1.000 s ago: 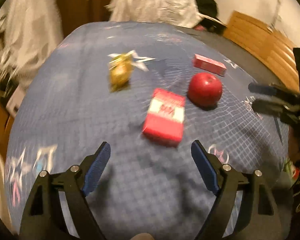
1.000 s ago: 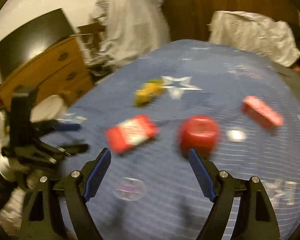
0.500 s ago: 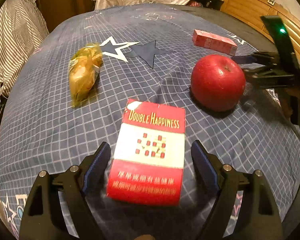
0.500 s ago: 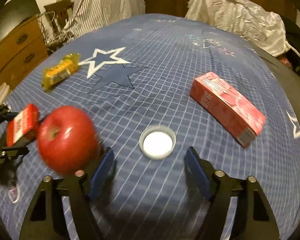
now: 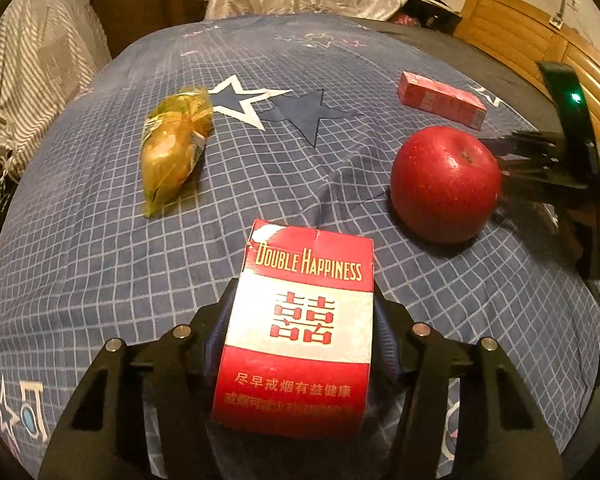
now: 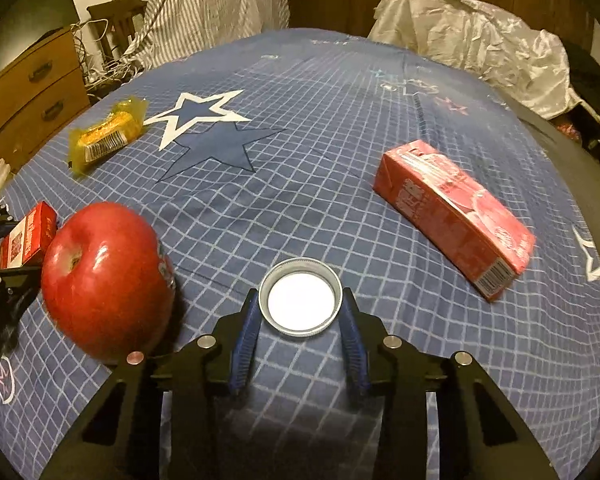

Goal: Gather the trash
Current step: 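Lift and carry the red box and white cap in both tools over the bucket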

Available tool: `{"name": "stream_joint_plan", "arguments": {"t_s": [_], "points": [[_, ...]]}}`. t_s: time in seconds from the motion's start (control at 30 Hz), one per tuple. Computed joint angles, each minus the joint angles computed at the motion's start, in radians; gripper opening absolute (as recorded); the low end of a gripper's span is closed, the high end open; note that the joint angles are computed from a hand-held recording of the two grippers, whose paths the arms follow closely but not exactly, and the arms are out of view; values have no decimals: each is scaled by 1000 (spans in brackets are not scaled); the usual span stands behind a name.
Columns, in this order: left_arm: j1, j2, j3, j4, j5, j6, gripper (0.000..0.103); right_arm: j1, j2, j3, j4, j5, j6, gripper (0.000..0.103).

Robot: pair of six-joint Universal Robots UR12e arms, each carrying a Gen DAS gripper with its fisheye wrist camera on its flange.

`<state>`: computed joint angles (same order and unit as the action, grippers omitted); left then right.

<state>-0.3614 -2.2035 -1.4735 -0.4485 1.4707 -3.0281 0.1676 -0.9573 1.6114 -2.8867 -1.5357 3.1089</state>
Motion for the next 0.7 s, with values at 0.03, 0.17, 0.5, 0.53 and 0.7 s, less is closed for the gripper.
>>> {"name": "stream_joint_plan", "arguments": {"t_s": [0.03, 0.17, 0.5, 0.53, 0.7], "points": [[0, 5, -9, 11, 3, -10, 56, -1, -12, 20, -25, -4, 24, 41], [-1, 42, -72, 101, 25, -52, 56, 1, -72, 120, -145, -24, 130, 41], [-29, 175, -254, 448, 100, -153, 56, 64, -257, 377, -481, -179, 253, 41], [-34, 185, -266, 472, 104, -161, 56, 82, -274, 393, -514, -213, 251, 41], [-65, 221, -318, 587, 144, -169, 57, 143, -330, 445, -600, -331, 223, 41]]}}
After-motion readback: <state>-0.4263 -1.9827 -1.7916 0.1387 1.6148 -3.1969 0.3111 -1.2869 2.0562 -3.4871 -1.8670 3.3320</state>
